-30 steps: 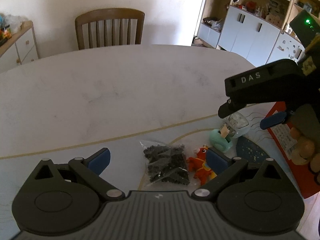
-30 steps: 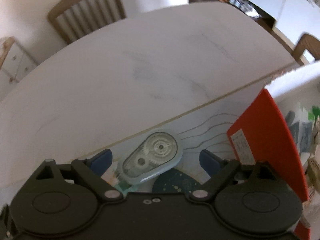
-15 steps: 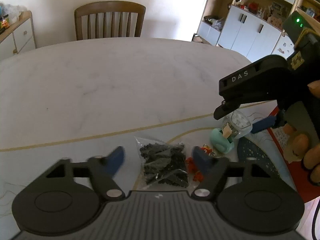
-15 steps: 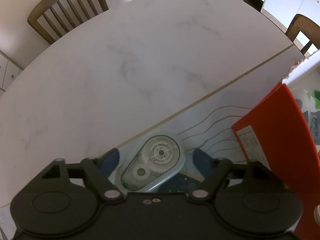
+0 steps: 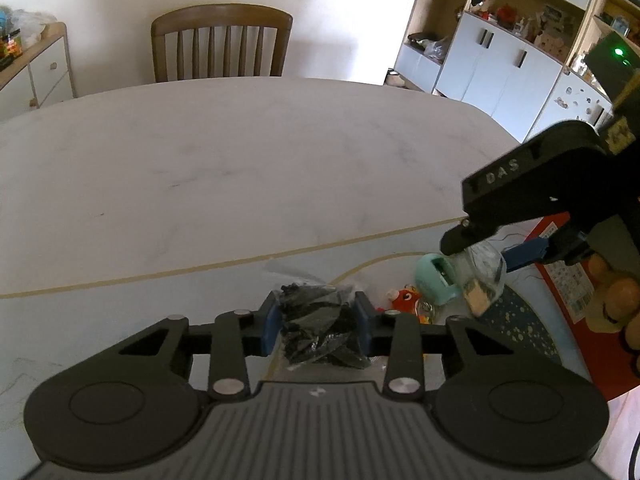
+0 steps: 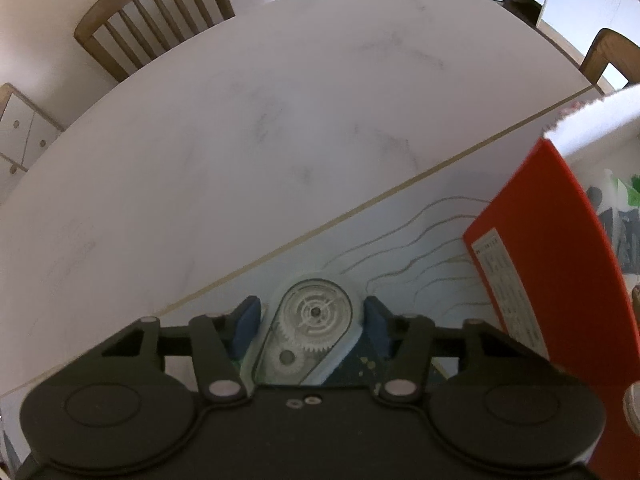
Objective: Organize objects
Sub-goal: 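Carry black bag with left tool while right tool carries tape roller into box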
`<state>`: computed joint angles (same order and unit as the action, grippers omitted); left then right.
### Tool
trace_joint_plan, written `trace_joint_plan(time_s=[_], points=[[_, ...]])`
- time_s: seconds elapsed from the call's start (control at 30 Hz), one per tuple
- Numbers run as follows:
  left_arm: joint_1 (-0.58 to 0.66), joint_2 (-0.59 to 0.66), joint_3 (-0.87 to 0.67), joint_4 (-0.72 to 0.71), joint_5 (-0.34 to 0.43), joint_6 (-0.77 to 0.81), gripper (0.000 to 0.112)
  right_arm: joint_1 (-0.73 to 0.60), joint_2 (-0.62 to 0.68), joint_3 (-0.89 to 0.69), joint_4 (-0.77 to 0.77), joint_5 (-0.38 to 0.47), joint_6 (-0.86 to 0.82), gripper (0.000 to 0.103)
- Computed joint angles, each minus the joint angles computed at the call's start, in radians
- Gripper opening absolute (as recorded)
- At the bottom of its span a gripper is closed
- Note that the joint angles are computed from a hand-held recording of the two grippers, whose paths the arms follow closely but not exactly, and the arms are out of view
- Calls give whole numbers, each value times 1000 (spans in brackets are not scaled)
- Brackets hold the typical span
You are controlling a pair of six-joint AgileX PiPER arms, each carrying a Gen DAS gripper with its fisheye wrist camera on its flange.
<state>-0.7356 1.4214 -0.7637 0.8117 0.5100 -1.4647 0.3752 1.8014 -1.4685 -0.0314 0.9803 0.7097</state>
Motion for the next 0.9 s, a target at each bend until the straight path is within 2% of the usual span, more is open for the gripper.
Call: trace_joint_plan(time_s=[0.27, 0.33, 0.47, 0.9], points=[[-41, -68, -13, -71, 101, 52, 35, -7, -135, 140, 42, -53, -75, 53], [-60, -88, -20, -95, 130, 68, 35, -17, -133, 128, 69, -60, -109, 53], [-112, -116, -42, -136, 194, 88, 34, -17, -221, 200, 105, -54, -159, 53], [-319, -107, -247, -242, 411, 186, 34, -49, -463, 264, 158, 126, -387, 53]])
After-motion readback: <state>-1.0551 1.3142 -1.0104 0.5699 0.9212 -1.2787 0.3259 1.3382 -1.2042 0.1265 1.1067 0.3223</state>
